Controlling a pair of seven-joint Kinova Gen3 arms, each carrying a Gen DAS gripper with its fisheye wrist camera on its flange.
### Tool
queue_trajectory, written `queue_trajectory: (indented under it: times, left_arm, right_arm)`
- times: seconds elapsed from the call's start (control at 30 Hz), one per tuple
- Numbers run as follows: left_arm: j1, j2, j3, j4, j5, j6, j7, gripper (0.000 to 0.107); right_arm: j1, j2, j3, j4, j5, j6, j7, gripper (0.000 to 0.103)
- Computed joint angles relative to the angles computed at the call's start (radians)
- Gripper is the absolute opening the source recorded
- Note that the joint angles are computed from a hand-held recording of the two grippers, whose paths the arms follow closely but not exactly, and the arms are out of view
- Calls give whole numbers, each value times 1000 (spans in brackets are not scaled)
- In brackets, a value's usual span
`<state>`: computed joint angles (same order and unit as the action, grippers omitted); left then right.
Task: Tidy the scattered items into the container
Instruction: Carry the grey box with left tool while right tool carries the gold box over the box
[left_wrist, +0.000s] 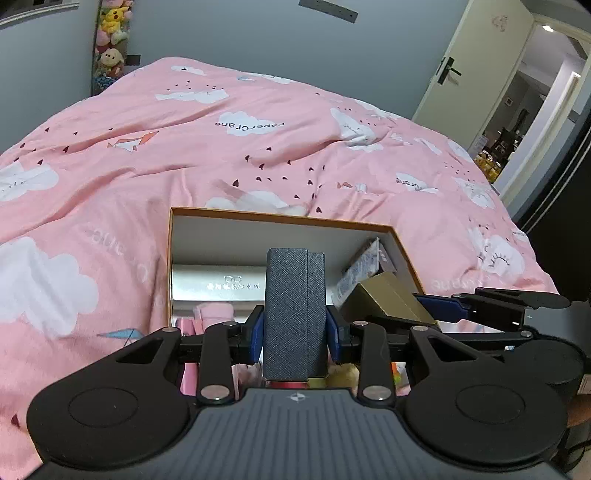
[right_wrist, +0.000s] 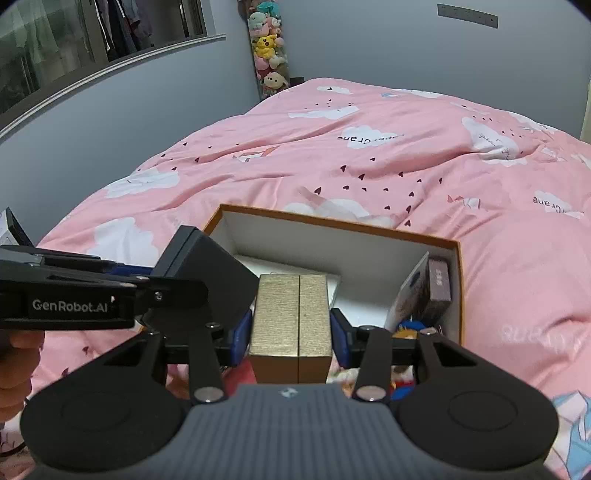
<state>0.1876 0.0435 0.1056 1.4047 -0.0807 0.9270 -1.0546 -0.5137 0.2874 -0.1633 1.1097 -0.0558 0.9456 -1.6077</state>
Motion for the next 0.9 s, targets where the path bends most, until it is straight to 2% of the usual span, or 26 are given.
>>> queue_trajectory:
  times: [0.13,0.33,0.7,0.9]
  left_arm:
    - [5,41,-5,-37,-41,21,17,38]
    - [-4,92,-23,-74,-29,40,8,38]
    - [-85,145,-40,-83,128,5,-127,38]
    - [-109,171,-43,-100,181,-8,-166,38]
  right_arm:
    - [-21,48,9,-55,31,14,-5,47]
    - [-45,119,25,-134,60,48,4,47]
    - [-41,233,45,-273,47,105,12,47]
    - [-50,267,76,-300,73,89,-21,48]
